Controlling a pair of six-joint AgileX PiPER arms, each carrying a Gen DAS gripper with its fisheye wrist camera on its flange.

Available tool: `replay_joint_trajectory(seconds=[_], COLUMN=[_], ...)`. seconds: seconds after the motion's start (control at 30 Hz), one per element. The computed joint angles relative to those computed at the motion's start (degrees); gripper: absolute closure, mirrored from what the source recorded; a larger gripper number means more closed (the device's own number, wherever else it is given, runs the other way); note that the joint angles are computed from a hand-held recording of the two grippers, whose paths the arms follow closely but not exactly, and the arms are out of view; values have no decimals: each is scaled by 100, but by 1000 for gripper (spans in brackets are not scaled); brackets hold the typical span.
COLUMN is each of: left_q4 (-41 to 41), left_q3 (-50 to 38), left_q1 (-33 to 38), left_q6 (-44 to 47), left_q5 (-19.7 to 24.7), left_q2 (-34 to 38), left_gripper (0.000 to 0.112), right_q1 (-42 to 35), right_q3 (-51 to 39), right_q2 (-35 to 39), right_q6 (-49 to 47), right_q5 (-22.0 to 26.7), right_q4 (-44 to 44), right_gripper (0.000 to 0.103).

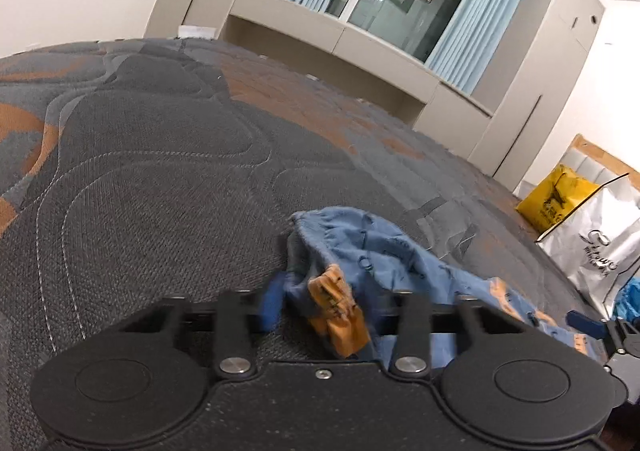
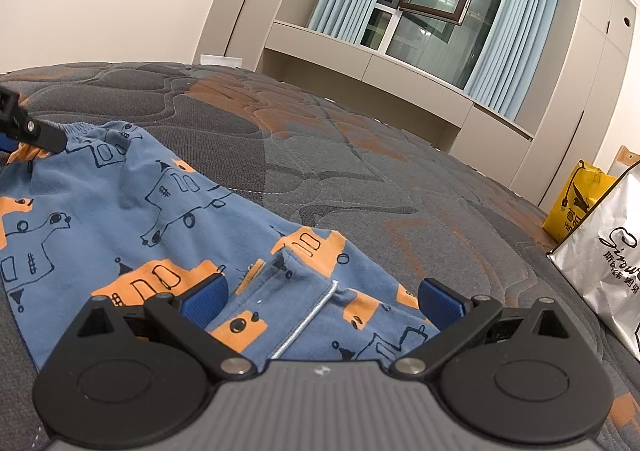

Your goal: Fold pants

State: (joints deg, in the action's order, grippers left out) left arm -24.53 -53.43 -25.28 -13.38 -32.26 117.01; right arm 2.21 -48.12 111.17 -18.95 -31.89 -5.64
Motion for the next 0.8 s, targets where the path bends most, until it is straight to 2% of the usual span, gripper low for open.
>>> replay_joint_trajectory(seconds=[0.13,0.33,0.53,0.7,0.8], left_q4=[-45,-598,-1282,-1709,-1809], left_q3=[45,-53,-268,-740,-1228], left_q1=[4,-193,-524,-1055,-1467], left_q6=[-55,583,1640,2717,3342], left_q5=[-58,-150,-211,-241,-200], left_q2=[-17,-101,-361,-522,-435], left_gripper=[89,96,96,97,97], right_q1=[9,0,-697,-1629,-2071], right_q3=[3,63,893,1478,1831], right_q2=[-10,-35,-465,-836,-975], right_q6=[38,103,1485,2486,2315], right_q5=[15,-109,-1417,-1824,-2070], right_q4=[-13,-41,-1109,-2011,-2083], right_gripper=[0,0,0,0,0])
